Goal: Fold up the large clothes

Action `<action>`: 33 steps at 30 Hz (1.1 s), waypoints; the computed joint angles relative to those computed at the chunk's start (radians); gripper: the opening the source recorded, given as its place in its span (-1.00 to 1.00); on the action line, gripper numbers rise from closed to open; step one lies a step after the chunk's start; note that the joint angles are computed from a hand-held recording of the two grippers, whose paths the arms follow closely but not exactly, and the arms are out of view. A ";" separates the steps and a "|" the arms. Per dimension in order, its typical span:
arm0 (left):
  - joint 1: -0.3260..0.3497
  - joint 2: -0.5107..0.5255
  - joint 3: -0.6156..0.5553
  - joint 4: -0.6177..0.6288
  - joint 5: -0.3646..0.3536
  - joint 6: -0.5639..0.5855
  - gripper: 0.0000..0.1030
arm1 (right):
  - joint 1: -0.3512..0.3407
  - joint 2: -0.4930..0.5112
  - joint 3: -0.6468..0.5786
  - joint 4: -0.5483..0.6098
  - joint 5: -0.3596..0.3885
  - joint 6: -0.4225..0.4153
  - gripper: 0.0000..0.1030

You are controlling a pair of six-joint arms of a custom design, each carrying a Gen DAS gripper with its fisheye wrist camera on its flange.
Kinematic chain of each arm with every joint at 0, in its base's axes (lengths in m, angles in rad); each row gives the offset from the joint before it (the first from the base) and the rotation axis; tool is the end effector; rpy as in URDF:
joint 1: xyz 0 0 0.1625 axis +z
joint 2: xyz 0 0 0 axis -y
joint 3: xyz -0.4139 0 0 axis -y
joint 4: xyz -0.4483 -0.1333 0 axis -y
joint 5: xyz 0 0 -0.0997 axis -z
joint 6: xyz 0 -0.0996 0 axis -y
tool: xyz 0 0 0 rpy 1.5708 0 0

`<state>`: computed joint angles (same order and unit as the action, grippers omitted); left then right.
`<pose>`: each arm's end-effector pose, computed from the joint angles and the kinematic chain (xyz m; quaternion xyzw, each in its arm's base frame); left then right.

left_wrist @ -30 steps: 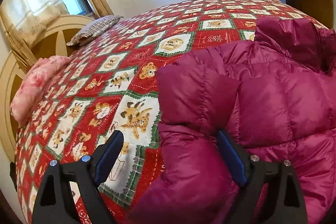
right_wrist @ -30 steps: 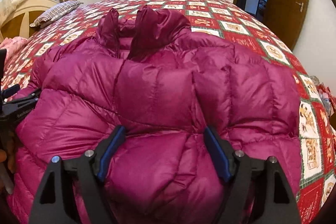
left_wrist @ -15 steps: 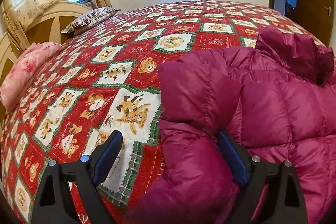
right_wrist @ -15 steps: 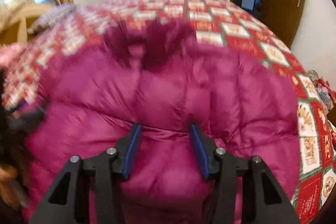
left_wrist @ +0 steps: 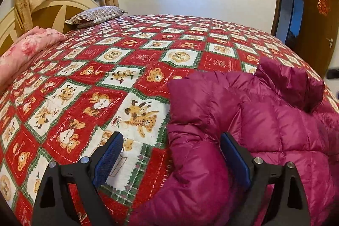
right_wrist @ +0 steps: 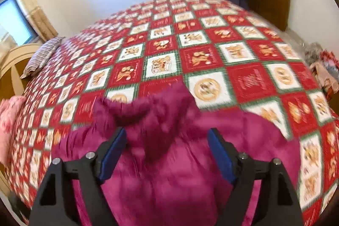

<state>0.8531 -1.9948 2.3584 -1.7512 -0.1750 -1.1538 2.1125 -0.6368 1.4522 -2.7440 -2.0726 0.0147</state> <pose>-0.0517 -0.4110 0.3451 -0.1077 0.7576 -0.4736 0.4360 0.4671 -0.6107 0.0354 0.2056 -0.9318 0.2328 0.1876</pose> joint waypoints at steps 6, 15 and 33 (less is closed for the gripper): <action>0.020 0.000 0.009 -0.105 -0.031 0.071 0.80 | -0.004 0.150 -0.231 0.262 -0.108 0.091 0.47; 0.028 0.005 0.010 -0.138 -0.043 0.100 0.80 | -0.038 -0.023 0.004 0.186 -0.128 0.072 -0.74; -0.060 0.219 -0.144 -0.755 -0.152 0.760 0.80 | -0.076 -0.021 0.275 -0.494 -0.111 -0.237 -0.72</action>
<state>0.7935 -1.7762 2.2140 -2.5066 -0.3268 -0.3940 2.0369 -0.6576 1.7272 -3.2375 -2.1839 -0.2221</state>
